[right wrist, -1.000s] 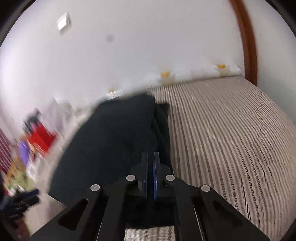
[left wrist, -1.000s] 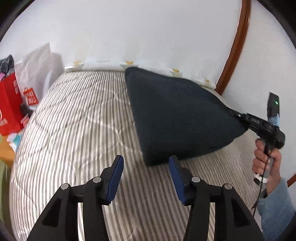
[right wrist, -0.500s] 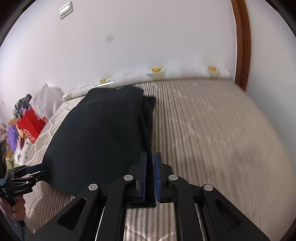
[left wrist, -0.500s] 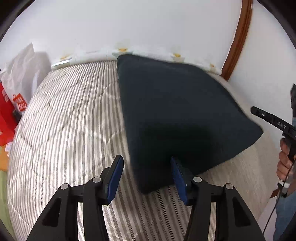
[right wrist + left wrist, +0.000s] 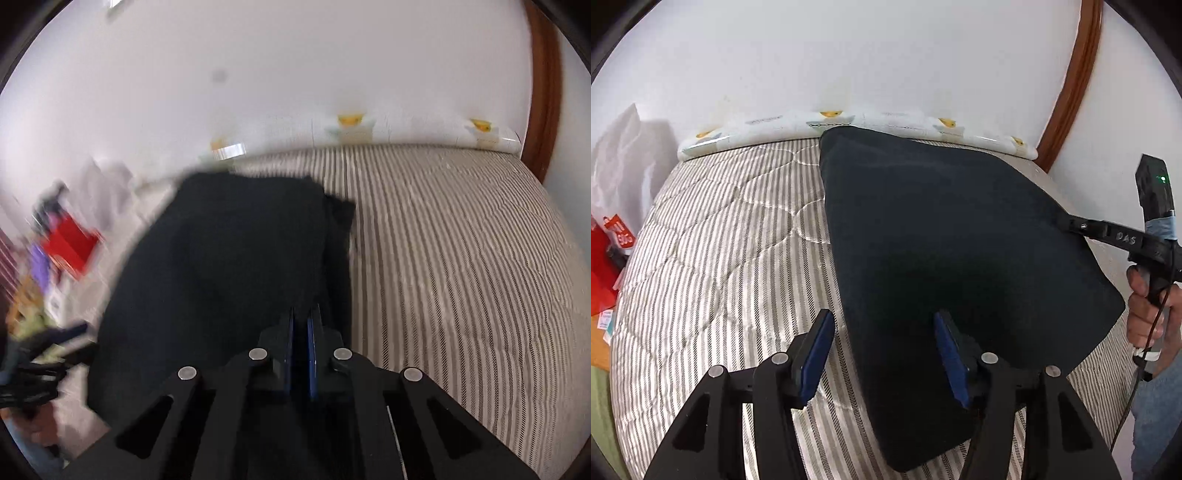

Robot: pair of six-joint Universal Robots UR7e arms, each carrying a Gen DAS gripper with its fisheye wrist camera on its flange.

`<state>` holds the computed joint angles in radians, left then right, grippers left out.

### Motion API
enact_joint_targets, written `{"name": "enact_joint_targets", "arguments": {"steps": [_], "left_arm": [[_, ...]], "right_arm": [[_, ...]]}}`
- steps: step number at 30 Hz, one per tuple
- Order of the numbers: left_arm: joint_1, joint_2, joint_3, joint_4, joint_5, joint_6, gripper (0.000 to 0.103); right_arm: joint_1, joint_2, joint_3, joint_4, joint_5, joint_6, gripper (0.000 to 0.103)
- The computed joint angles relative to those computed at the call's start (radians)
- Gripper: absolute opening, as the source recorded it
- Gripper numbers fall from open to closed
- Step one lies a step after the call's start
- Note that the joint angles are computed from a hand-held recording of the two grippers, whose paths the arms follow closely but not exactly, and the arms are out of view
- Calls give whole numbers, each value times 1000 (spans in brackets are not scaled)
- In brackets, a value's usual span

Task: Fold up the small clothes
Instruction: 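Pinch the bundle edge with the right gripper and tuck it square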

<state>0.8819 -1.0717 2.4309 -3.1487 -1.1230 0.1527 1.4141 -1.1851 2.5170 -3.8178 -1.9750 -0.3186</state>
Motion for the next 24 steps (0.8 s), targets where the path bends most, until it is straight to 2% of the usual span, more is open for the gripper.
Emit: {"name": "enact_joint_targets", "arguments": {"steps": [1,3,6,10,12,14,19,21,22,23,24], "left_arm": [[4,0,-5,1,-9,9,55],[9,6,-19,-1,-16,13,55],[10,14,-42,5,-10,9,55],[6,35,-77,16,32,8,55],[13,45,-102,28,41,3,55],[22,53,-125,37,34,1,55],[37,89,-167,53,25,18,55],[45,106,-180,58,18,26,55],[48,112,-181,55,16,29,55],[51,117,-185,57,14,30,56],[56,119,-188,61,10,32,56]], "right_arm": [[-28,-31,25,-13,40,20,2],[-41,-46,22,29,47,45,2],[5,-27,-6,54,-31,23,3],[81,-16,-72,97,-125,1,5],[104,-2,-128,138,-167,-10,10],[108,7,-186,222,-186,12,22],[77,49,-311,374,-183,75,33],[56,64,-346,405,-161,108,33],[44,66,-356,419,-134,127,28],[25,61,-366,447,-92,152,9],[15,52,-368,466,-56,156,9]]}}
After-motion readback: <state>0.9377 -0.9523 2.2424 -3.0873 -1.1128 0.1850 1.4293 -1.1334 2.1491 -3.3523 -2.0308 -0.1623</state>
